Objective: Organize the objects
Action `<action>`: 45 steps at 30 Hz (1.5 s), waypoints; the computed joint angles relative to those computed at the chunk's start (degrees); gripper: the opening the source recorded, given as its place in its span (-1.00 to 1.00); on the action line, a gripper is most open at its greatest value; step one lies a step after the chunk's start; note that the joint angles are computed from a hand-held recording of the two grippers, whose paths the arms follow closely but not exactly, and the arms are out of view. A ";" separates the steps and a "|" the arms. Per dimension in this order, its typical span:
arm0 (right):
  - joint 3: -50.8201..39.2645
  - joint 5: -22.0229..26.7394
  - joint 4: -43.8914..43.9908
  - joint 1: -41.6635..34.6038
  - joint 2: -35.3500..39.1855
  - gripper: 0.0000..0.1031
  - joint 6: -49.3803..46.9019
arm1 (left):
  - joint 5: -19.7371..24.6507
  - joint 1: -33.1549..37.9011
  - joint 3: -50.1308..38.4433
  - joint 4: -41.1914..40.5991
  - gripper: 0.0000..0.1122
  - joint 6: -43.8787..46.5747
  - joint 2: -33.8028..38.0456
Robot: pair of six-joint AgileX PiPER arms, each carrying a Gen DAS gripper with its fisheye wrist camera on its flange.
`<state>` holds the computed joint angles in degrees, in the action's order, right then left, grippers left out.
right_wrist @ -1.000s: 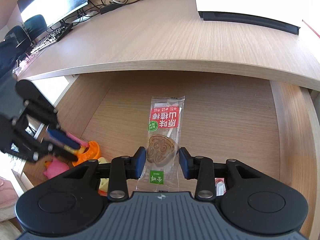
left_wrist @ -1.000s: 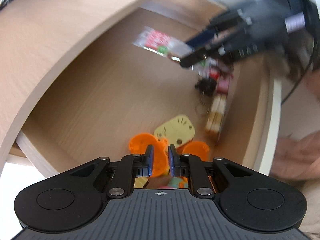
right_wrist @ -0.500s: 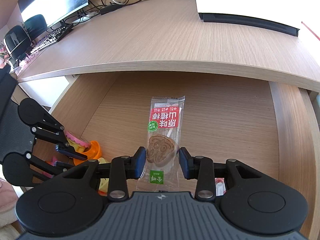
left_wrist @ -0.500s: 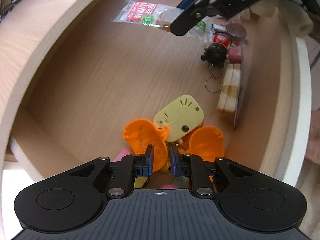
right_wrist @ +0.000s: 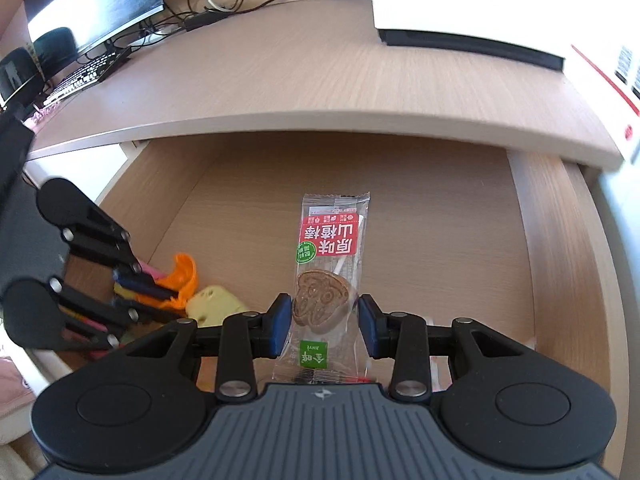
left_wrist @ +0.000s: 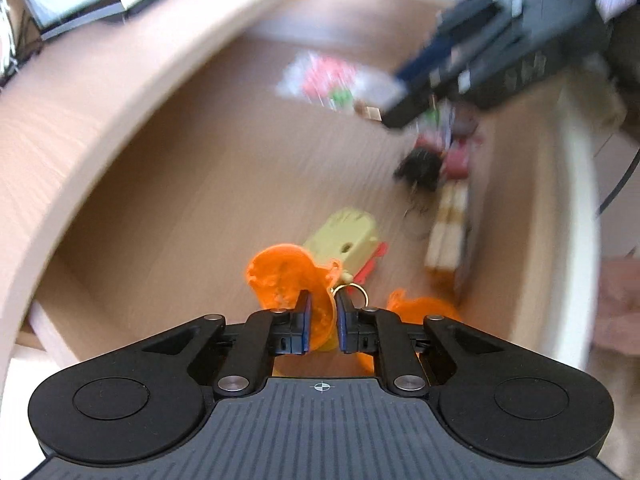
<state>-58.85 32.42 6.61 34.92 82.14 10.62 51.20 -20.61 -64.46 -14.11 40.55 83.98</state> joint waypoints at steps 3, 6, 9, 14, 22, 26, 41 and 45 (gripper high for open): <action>2.55 -0.15 -0.73 0.23 -3.25 -0.30 2.62 | 2.62 4.53 -0.98 -8.54 -0.85 4.90 -3.02; 3.57 -0.57 -1.51 0.28 -7.00 -0.30 3.93 | 2.53 6.99 -1.70 -14.96 -0.85 8.07 -4.86; 1.66 -0.76 -4.58 0.01 -9.10 -0.30 6.19 | -0.67 7.00 -5.74 -17.59 -0.85 8.19 -4.45; -7.00 -2.99 -6.22 -3.20 -5.76 -0.30 5.14 | -9.07 7.28 -13.66 -24.21 -0.85 9.44 1.48; -32.94 2.48 -2.37 -6.82 18.16 -0.28 1.31 | -5.66 8.11 -37.40 -21.44 -0.67 -12.60 26.80; -37.68 4.31 -6.72 -6.32 23.54 0.00 4.64 | -5.84 7.83 -37.50 -18.13 -0.63 -15.36 28.34; -8.90 -4.93 -15.87 -1.67 -0.52 0.84 12.54 | -0.92 14.62 -11.27 -36.65 -0.63 17.10 5.55; -2.82 -3.97 -22.74 0.30 -1.58 0.84 19.97 | 4.49 8.81 -9.71 -24.91 -0.63 14.49 7.54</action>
<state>-61.67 28.45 -16.13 35.22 80.56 30.59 55.69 -11.80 -74.17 -39.02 55.04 91.52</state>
